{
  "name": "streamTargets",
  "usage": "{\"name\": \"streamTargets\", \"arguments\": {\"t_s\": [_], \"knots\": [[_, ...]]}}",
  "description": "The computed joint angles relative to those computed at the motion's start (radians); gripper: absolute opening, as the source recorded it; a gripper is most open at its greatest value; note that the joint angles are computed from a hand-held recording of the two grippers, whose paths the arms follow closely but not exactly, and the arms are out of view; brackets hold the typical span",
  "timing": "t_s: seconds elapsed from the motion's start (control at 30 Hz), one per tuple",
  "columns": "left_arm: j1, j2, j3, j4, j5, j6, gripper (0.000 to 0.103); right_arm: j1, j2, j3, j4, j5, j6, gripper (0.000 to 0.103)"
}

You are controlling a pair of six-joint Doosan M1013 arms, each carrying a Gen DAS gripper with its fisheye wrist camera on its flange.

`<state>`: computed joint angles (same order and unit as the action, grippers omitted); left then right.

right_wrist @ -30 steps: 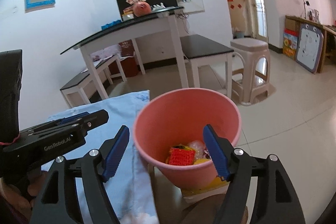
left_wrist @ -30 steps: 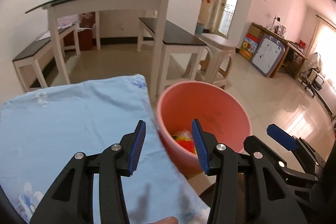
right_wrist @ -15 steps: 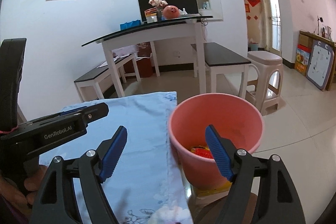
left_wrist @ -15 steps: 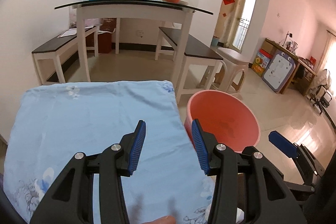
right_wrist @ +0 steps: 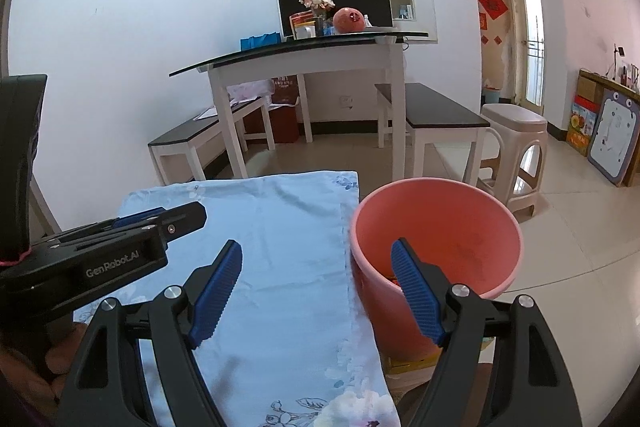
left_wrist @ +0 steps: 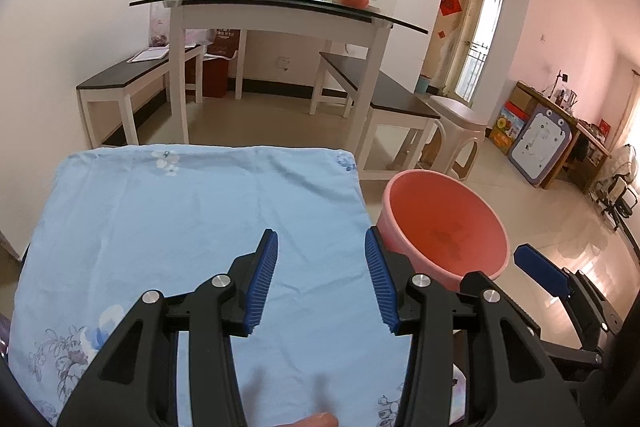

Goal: Collect trash

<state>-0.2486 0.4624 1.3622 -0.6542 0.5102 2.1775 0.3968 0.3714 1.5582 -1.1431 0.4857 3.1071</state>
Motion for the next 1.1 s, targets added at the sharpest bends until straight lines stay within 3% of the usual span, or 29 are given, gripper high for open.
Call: {"name": "streamTargets", "arguments": {"t_s": [1.1], "knots": [[0.006,0.045,-0.039,0.121,0.018,-0.125,0.046,-0.025,0.049,-0.053,0.145,0.001,-0.101,0.076]]}}
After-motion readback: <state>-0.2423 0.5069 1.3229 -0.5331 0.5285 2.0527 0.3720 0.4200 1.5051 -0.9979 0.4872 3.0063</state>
